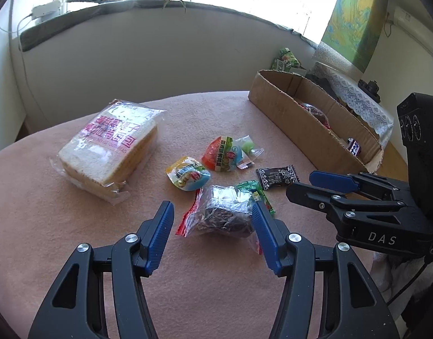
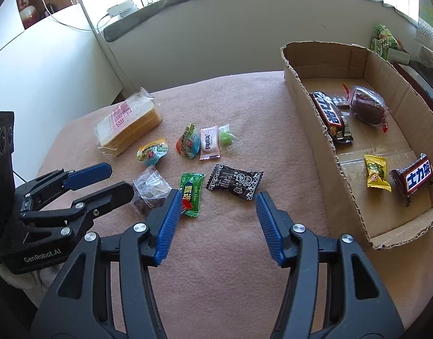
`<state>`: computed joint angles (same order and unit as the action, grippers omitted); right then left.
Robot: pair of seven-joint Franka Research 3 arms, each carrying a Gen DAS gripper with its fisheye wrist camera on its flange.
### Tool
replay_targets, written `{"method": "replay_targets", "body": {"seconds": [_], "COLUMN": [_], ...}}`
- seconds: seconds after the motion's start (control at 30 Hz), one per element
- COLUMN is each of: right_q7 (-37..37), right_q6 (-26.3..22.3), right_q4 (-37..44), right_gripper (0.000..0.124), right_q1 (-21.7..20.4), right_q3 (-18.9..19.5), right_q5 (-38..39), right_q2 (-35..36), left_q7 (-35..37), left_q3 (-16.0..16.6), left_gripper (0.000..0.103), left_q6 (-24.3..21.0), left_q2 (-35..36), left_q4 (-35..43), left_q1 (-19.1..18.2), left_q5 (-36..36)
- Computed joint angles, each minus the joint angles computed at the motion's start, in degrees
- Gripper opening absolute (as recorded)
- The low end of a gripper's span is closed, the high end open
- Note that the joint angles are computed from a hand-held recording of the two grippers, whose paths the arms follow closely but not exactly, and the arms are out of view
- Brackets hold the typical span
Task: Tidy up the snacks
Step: 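Lower the right gripper onto the black-wrapped candy and close it, then lift the black candy with the right gripper while the left grasps the clear candy bag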
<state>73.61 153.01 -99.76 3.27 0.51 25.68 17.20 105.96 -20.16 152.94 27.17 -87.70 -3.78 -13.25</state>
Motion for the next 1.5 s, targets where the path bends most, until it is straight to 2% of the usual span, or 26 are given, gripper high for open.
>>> {"method": "replay_targets", "body": {"seconds": [0.3, 0.57, 0.7, 0.83, 0.93, 1.13, 1.2, 1.5], "right_q7": [11.3, 15.2, 13.3, 11.4, 10.3, 9.2, 8.8, 7.1], "right_q6": [-1.3, -2.6, -2.5, -2.2, -2.1, -1.3, -1.1, 0.0], "right_q4": [6.7, 11.6, 11.3, 9.4, 8.7, 7.6, 7.3, 6.1], "right_gripper": [0.057, 0.057, 0.057, 0.05, 0.037, 0.014, 0.012, 0.011], "right_q1": [3.0, 5.1, 4.1, 3.9, 3.8, 3.2, 2.9, 2.1], "right_q3": [-3.4, -5.1, -4.0, -3.6, -3.4, -2.9, -2.7, -2.0], "right_q5": [-10.0, -18.5, -18.5, -18.7, -18.6, -16.8, -15.9, -13.0], "right_q2": [6.2, 10.0, 9.9, 8.5, 7.9, 7.2, 6.9, 6.1], "left_q7": [1.1, 2.1, 2.2, 3.0, 3.1, 3.8, 3.9, 3.6], "left_q3": [-0.3, -0.4, -0.6, -0.6, -1.1, -1.0, -1.2, -1.4], "left_gripper": [0.059, 0.064, 0.067, 0.067, 0.065, 0.059, 0.054, 0.05], "left_q6": [-0.7, -1.0, -0.9, -0.3, -1.1, 0.3, 0.5, 1.4], "left_q2": [1.1, 2.4, 2.6, 2.3, 3.4, 3.0, 2.9, 2.4], "left_q4": [0.9, 2.3, 2.3, 1.7, 3.2, 2.1, 2.0, 1.3], "left_q1": [0.0, -0.5, -0.2, -0.3, -0.2, -0.3, -0.2, 0.4], "left_q5": [0.3, 1.0, 0.9, 1.2, 0.5, 0.7, 0.7, -0.2]}}
